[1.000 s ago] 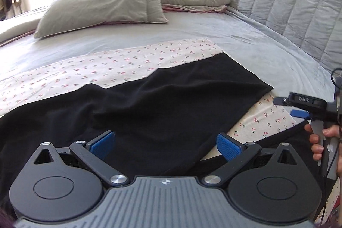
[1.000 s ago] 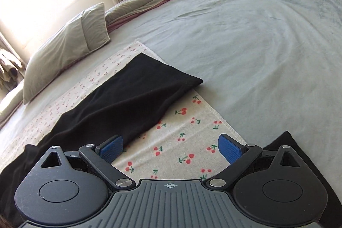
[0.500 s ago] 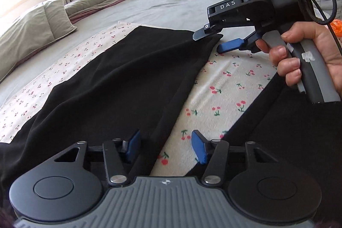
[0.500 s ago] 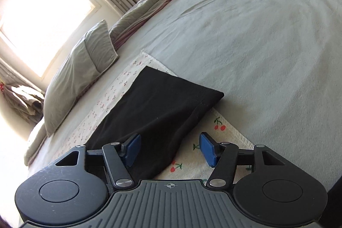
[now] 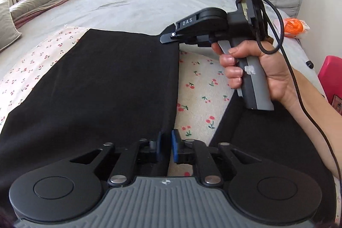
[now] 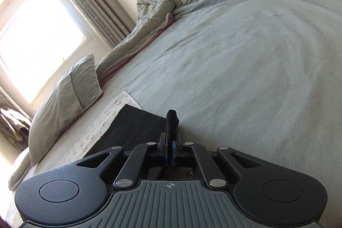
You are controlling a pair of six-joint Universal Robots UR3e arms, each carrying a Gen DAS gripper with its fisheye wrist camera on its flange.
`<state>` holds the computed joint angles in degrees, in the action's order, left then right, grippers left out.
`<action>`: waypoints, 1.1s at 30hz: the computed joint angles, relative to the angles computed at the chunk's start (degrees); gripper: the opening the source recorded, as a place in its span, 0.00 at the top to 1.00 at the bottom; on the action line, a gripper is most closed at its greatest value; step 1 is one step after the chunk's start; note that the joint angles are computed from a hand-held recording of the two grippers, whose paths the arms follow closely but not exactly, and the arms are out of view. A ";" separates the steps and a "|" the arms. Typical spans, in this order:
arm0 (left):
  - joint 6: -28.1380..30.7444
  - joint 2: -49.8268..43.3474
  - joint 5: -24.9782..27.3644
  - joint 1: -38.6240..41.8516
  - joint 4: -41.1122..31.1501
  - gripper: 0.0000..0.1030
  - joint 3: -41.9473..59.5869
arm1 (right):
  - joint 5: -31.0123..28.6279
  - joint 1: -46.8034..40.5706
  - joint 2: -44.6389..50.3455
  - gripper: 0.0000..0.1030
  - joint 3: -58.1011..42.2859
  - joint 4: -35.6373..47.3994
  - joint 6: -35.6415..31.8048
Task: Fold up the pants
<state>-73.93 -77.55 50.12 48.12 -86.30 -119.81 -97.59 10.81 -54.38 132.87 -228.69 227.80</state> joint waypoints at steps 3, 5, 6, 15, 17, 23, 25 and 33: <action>-11.29 -4.98 -5.94 -3.88 11.58 0.42 2.02 | 1.13 -0.61 0.50 0.98 0.46 -1.52 -0.12; -25.59 -12.25 -7.19 -9.67 27.29 0.42 4.51 | 1.27 -0.56 0.36 0.98 0.89 -2.00 -0.68; -33.61 -17.06 -6.51 -13.02 36.11 0.42 6.60 | 1.31 -0.55 0.22 0.98 1.08 -1.99 -0.88; -67.19 -47.56 3.61 -27.80 59.29 0.42 33.79 | 3.46 -1.71 -0.95 0.98 2.08 -0.47 -1.06; -70.15 -49.88 0.16 -27.68 59.78 0.42 35.80 | 3.54 -1.72 -1.58 0.98 2.12 0.55 -1.47; -71.23 -51.99 -2.86 -29.53 57.88 0.96 38.69 | -0.25 0.78 -3.14 0.98 0.03 5.26 -3.38; -72.32 -51.49 -3.91 -29.56 63.68 0.96 35.79 | -3.05 2.37 -3.22 0.97 -0.81 5.61 -4.09; -80.17 -56.62 0.11 -32.55 78.09 0.93 35.94 | -13.58 7.58 -3.51 0.98 -6.12 12.49 -8.23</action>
